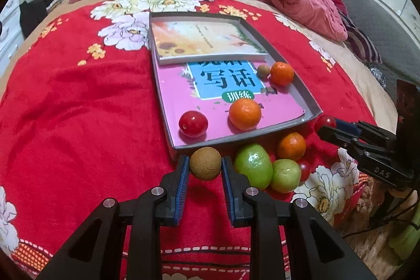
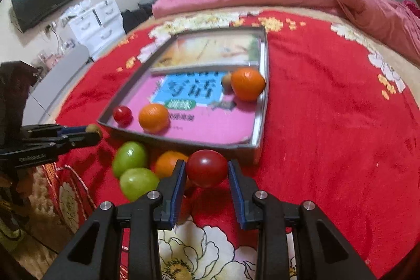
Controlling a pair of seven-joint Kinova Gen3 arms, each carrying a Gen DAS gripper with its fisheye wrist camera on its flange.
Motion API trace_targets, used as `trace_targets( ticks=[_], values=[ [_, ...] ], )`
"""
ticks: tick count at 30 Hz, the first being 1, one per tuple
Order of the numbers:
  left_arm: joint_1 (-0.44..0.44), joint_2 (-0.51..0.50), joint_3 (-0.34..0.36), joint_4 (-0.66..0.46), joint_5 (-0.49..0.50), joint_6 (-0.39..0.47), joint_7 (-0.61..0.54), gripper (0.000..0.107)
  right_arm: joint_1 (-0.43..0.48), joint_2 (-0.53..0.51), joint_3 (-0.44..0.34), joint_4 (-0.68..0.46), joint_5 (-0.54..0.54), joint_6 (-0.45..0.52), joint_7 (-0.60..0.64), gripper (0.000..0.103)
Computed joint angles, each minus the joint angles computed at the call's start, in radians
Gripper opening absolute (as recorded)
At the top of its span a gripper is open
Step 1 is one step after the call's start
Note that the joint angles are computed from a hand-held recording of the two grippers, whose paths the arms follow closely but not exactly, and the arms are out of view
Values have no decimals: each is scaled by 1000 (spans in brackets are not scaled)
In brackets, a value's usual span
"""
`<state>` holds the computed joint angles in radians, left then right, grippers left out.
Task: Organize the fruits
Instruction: 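Lift the kiwi with the left tool while the right tool lifts the tomato, then carry the kiwi with the left tool over the tray while the right tool carries the tomato there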
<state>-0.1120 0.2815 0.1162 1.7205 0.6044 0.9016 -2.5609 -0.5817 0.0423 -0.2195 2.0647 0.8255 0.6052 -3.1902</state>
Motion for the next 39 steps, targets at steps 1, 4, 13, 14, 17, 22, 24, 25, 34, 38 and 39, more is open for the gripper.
trace_targets(
  ticks=[1, 4, 13, 14, 17, 22, 24, 25, 34, 38, 39],
  values=[
    [-2, -3, 0, -1, 4, 2, 1, 26, -4, -4, -2, 2, 22, 4, -18, 33],
    [-6, -12, -1, -4, 18, 4, 4, 26, -18, -14, -15, 4, 97, 27, -72, 33],
    [-2, -33, -5, -15, 51, -1, 22, 26, -30, -22, -36, 3, 165, 64, -119, 33],
    [0, -33, -5, -17, 53, -3, 25, 26, -30, -24, -38, 6, 171, 66, -127, 33],
    [4, -37, -6, -23, 59, -6, 34, 26, -29, -27, -41, 9, 186, 70, -143, 33],
    [14, -47, -4, -26, 62, -22, 44, 26, -26, -31, -44, 11, 202, 80, -161, 33],
    [18, -52, -3, -26, 65, -29, 45, 26, -23, -33, -44, 13, 207, 79, -163, 33],
    [19, -53, -3, -27, 67, -31, 44, 26, -22, -34, -45, 13, 210, 81, -167, 33],
    [44, -50, 5, -44, 59, -53, 73, 26, -17, -34, -46, 14, 228, 87, -179, 33],
    [54, -47, 11, -51, 55, -63, 83, 26, -14, -35, -45, 16, 231, 83, -180, 33],
    [58, -46, 12, -52, 52, -68, 88, 26, -15, -34, -45, 15, 231, 86, -180, 33]
  ],
)
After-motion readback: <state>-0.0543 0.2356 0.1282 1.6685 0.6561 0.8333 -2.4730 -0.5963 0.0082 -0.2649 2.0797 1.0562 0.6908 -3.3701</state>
